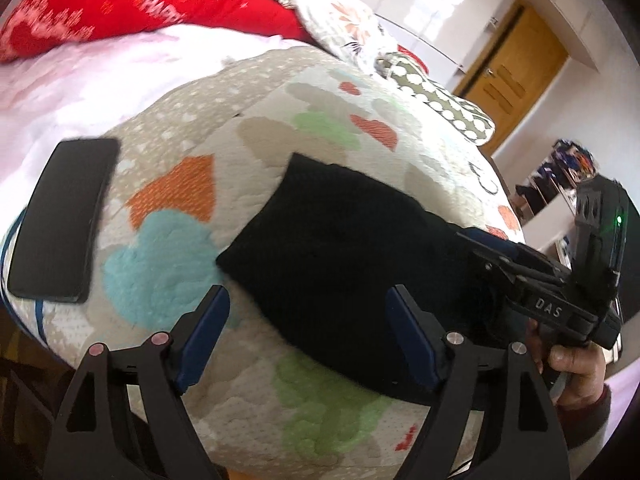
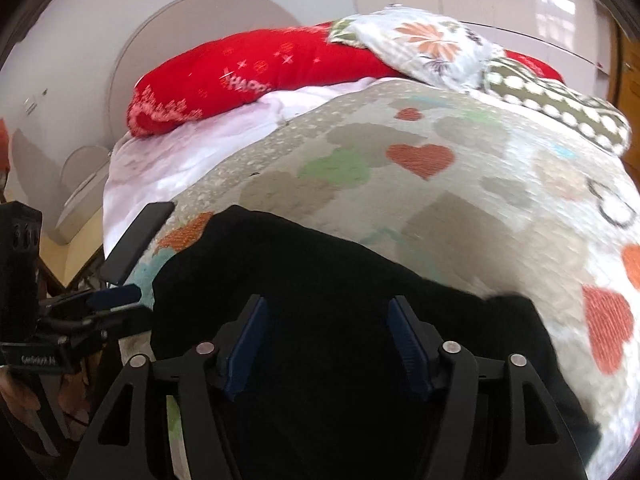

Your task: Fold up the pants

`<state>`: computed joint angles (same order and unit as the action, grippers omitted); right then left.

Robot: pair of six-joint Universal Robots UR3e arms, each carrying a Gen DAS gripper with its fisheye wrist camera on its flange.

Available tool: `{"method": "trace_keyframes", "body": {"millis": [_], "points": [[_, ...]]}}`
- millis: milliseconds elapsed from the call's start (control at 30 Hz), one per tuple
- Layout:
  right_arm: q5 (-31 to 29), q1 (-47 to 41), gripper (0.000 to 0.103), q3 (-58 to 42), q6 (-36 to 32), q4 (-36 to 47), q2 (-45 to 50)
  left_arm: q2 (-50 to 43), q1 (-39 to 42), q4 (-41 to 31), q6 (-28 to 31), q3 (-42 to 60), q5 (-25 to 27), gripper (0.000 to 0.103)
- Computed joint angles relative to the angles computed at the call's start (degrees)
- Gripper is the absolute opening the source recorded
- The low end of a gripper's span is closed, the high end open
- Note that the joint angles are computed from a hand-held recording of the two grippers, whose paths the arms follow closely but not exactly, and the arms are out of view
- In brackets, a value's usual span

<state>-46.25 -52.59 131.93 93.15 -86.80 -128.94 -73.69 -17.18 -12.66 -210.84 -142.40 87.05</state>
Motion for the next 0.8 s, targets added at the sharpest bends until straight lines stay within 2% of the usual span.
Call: {"method": "trace_keyframes", "body": {"millis": [167, 300, 367, 467, 567, 633, 667, 700, 733, 800], "points": [[-1.1, 14.3, 0.076, -0.2, 12.5, -20.2, 9.1, 0.8, 1.9, 1.8, -0.8, -3.5, -2.0, 0.081], [-3.6, 24.2, 0.081, -2.5, 20.0, -32.0, 17.9, -3.0, 3.7, 5.4, -1.7, -4.2, -5.0, 0.082], [-6.4, 29.8, 0.081, -4.0, 24.1, -38.6, 23.5, -5.6, 3.1, 7.8, -2.1, -3.8, -4.7, 0.083], [-9.4, 35.0, 0.081, -5.8, 28.3, -45.0, 29.9, -7.6, 3.0, 10.3, -2.0, -3.7, -4.7, 0.085], [-8.2, 37.0, 0.081, -8.5, 30.7, -45.5, 35.3, -9.6, 3.6, 13.3, -1.9, -4.2, -5.3, 0.087], [-7.3, 37.8, 0.072, -9.5, 32.3, -46.1, 38.0, -10.9, 3.7, 15.2, -1.9, -4.3, -5.4, 0.087], [-6.9, 38.2, 0.057, -9.7, 33.0, -46.2, 39.0, -11.4, 3.8, 16.4, -2.0, -4.5, -5.5, 0.086], [-6.4, 38.3, 0.049, -9.4, 33.5, -46.5, 39.0, -11.7, 3.9, 17.0, -2.1, -4.4, -5.7, 0.086], [-6.2, 38.2, 0.047, -8.9, 33.7, -46.5, 38.3, -11.5, 4.0, 17.5, -2.1, -4.5, -6.2, 0.082], [-4.6, 36.1, 0.033, -8.4, 31.2, -42.4, 34.7, -9.9, 2.8, 16.2, -2.2, -3.6, -4.7, 0.062]]}}
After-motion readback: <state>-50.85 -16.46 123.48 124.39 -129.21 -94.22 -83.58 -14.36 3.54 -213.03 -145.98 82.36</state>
